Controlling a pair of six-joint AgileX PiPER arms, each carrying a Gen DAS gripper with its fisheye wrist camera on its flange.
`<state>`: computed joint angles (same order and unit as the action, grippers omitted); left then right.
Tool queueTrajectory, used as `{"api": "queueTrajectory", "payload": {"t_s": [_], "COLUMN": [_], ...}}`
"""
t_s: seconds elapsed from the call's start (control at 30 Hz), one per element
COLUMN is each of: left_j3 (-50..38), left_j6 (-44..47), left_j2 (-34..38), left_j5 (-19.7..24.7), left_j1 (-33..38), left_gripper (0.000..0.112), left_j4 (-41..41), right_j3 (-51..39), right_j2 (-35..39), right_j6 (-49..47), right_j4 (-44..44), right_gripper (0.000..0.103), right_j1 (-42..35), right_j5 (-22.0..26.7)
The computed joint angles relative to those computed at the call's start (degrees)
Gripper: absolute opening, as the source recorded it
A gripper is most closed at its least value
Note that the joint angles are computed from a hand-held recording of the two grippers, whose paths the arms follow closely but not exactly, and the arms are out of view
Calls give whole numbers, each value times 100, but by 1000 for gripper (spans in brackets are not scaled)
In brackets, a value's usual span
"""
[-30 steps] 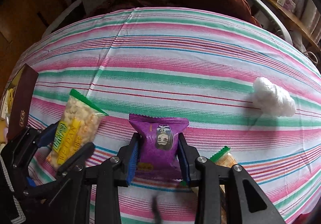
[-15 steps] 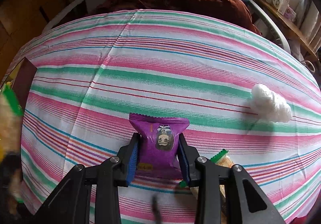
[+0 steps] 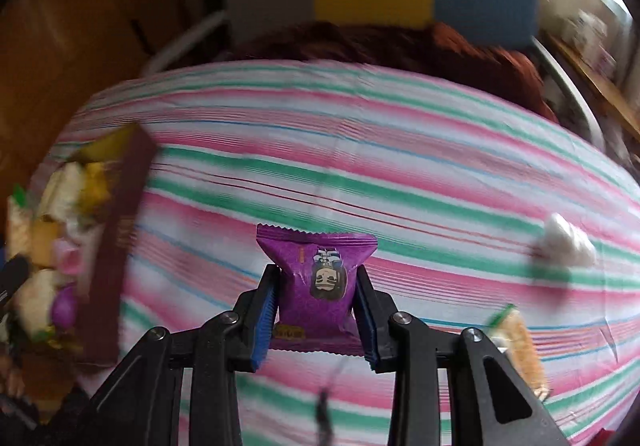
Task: Organize objects
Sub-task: 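Carry the WEIDAN bag and purple candy packet over the gold tray, then open the right gripper over the tray while the left gripper releases the WEIDAN bag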
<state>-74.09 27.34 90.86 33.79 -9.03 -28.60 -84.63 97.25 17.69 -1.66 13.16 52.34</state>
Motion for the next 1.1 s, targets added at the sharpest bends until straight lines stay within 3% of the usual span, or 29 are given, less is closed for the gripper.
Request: {"api": "queueTrajectory", "payload": {"t_s": [0.27, 0.57, 0.77, 0.87, 1.1], "left_j3": [-7, -313, -1124, -1347, -1924], "left_j6": [345, 677, 734, 820, 707], "left_j2": [285, 689, 1228, 1283, 1510], "left_j5": [436, 622, 1476, 1818, 3177], "left_j1": [1263, 1615, 1860, 2009, 2466], "left_gripper": [46, 45, 44, 44, 44], "left_j4": [-653, -1025, -1518, -1731, -1672], "right_j3": [-1215, -3429, -4303, -4272, -4368], "right_j2": [455, 2171, 2908, 2935, 3026], "right_j6": [220, 222, 273, 241, 145], "right_j4": [145, 8, -118, -135, -76], "right_gripper": [35, 35, 35, 35, 35], "right_j1": [1505, 2323, 2314, 2323, 2285], "right_j5": [35, 920, 1387, 1369, 1469]}}
